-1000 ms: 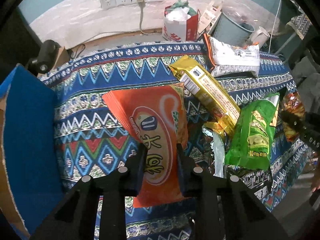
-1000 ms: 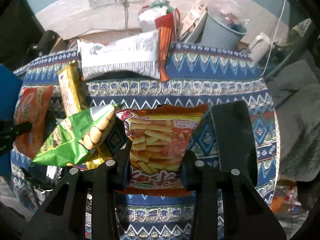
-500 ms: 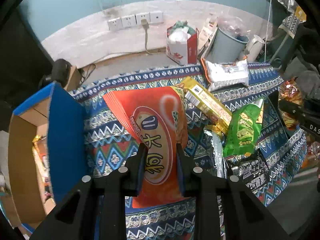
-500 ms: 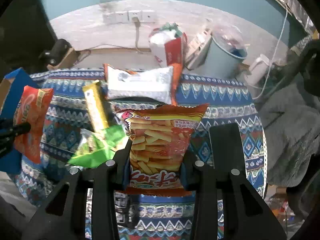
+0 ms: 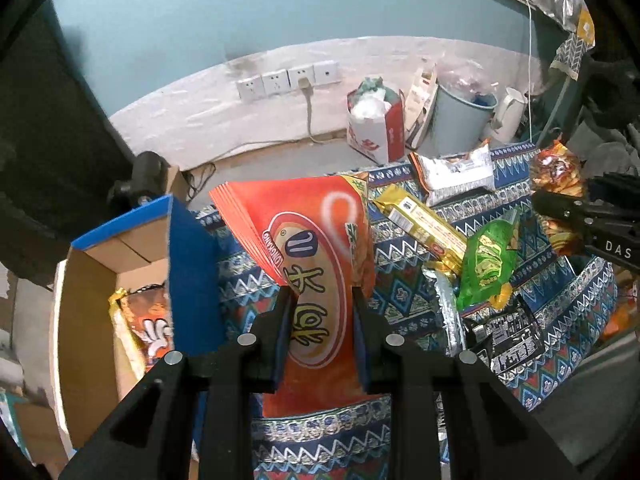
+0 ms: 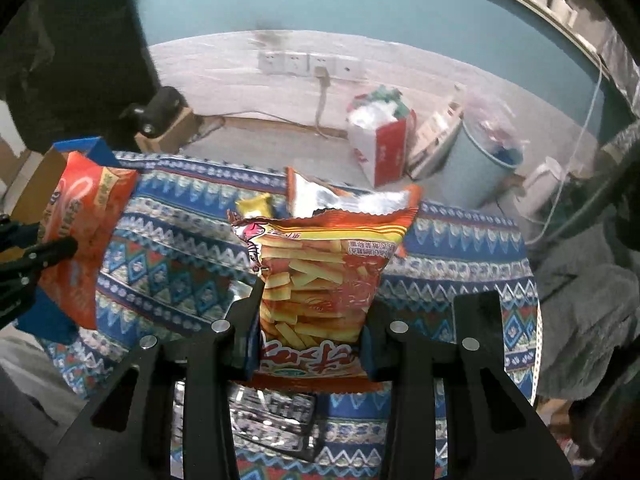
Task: Organize snacks
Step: 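Lift both held bags and carry them over the cardboard box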
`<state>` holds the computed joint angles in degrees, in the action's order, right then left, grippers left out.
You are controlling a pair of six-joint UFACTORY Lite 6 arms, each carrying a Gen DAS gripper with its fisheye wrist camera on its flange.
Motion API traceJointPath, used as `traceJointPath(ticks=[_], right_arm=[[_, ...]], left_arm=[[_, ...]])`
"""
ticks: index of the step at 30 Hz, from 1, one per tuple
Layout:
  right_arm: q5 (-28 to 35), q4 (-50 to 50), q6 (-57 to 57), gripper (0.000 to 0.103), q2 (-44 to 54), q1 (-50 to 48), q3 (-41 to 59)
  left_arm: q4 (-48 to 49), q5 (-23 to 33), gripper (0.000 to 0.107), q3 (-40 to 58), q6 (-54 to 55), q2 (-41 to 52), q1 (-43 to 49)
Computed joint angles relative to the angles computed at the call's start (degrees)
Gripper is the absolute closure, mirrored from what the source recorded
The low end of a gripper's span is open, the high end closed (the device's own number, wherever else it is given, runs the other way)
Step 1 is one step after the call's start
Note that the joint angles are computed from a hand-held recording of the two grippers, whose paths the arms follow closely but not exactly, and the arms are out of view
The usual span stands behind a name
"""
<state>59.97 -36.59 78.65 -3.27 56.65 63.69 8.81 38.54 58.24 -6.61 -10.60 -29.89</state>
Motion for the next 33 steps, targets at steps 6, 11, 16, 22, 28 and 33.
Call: traceJointPath(ticks=[6, 11, 16, 22, 28, 33], right_arm=[[0.0, -0.3, -2.3, 0.067, 6.8, 1.3, 8.4], [-0.3, 0.0, -4.9, 0.067, 12.7, 1.9, 15.6], [-0.5, 0.7, -8.1, 0.067, 19.4, 2.0, 24.1], [0.3, 1.9, -12.3, 0.067, 28.4, 2.4, 36.1], [2.4, 4.1, -17.5, 0.067, 38.3, 2.6, 50.0], [6.6, 6.1, -22.4, 0.067, 49.0, 2.9, 66.8]], left_arm=[[-3.5, 0.9, 0.08, -0.4, 5.2, -3.0, 4.1], [-3.4, 0.8, 0.081, -1.4, 7.3, -5.5, 7.2], [-7.5, 1.3, 0.081, -1.8, 12.9, -7.2, 12.5], [-12.2, 2.0, 0.081, -2.1, 19.6, -8.8, 19.0], [-16.7, 2.5, 0.081, -1.9, 26.2, -8.8, 26.1], [-21.0, 2.7, 0.081, -0.9, 32.6, -7.8, 32.7]])
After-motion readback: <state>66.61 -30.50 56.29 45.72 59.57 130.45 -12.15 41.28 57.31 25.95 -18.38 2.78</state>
